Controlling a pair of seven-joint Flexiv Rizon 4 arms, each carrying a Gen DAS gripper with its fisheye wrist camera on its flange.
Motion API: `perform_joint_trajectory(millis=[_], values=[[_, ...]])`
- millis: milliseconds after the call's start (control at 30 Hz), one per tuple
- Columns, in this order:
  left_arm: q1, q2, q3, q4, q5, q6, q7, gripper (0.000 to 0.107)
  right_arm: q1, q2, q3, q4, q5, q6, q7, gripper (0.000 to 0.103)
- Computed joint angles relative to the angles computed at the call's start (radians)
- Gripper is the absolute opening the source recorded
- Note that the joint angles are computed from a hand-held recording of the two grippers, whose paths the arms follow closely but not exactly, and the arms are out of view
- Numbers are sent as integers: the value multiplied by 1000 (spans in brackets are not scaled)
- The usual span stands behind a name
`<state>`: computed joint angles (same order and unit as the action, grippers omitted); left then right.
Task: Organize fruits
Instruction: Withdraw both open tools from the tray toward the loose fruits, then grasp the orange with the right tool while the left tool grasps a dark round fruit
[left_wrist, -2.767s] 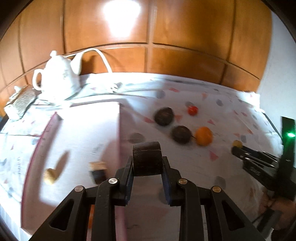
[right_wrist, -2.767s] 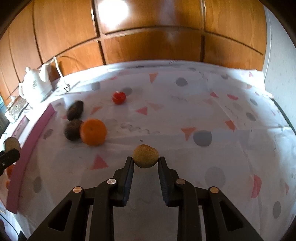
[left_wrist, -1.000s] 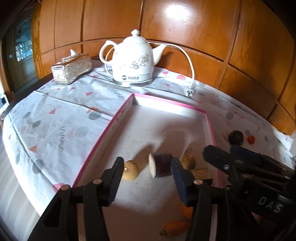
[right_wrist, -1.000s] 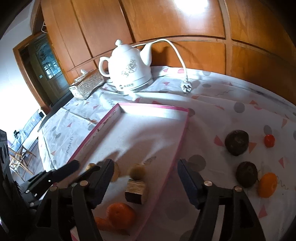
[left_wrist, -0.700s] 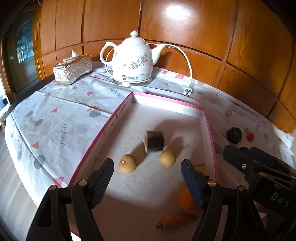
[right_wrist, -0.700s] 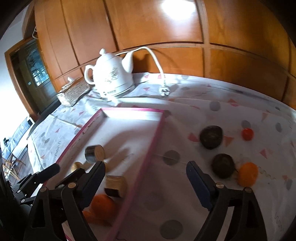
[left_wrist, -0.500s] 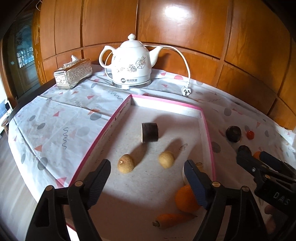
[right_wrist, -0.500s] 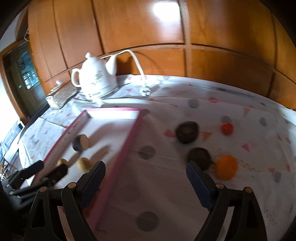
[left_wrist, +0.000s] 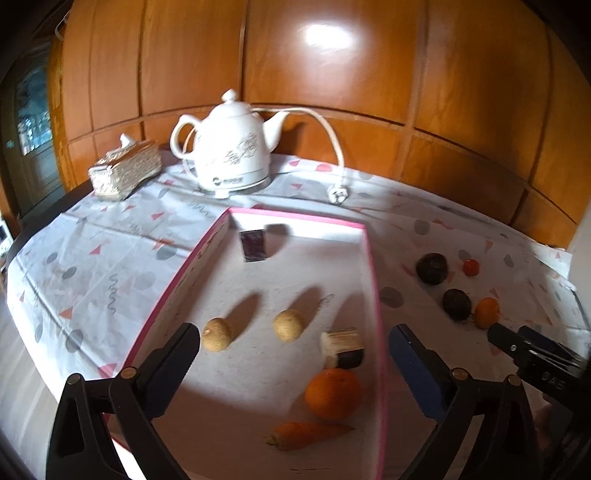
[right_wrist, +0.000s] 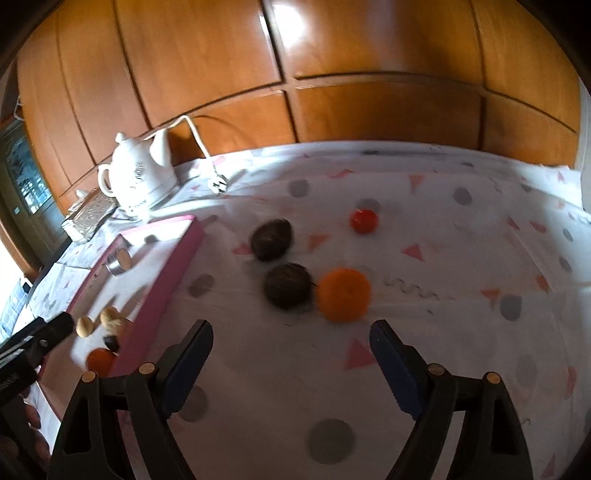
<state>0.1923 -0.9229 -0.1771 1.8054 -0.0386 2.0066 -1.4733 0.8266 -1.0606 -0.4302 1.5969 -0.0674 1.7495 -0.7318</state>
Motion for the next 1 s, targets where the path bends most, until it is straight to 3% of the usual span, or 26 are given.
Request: perform_joint_trajectory(millis=[233, 400, 533, 600, 733, 1000], values=[[55, -10, -87, -5, 110, 12, 31, 103, -62, 10, 65, 15, 3, 22, -8, 82], [71, -14, -119, -6, 161, 15, 53, 103, -80, 12, 82, 8, -9, -18, -7, 82], [75, -14, -133, -5, 171, 2, 65, 103, -75, 11, 73, 16, -20, -30, 7, 82], [86, -17, -152, -10, 181, -17, 75, 103, -76, 11, 69, 20, -27, -26, 8, 74], [103, -26, -187, -14, 190, -35, 93, 103, -71, 9, 54, 20, -40, -31, 3, 70], [98, -32, -205, -28, 155, -88, 129, 103, -113, -12, 69, -46, -94, -74, -10, 70]])
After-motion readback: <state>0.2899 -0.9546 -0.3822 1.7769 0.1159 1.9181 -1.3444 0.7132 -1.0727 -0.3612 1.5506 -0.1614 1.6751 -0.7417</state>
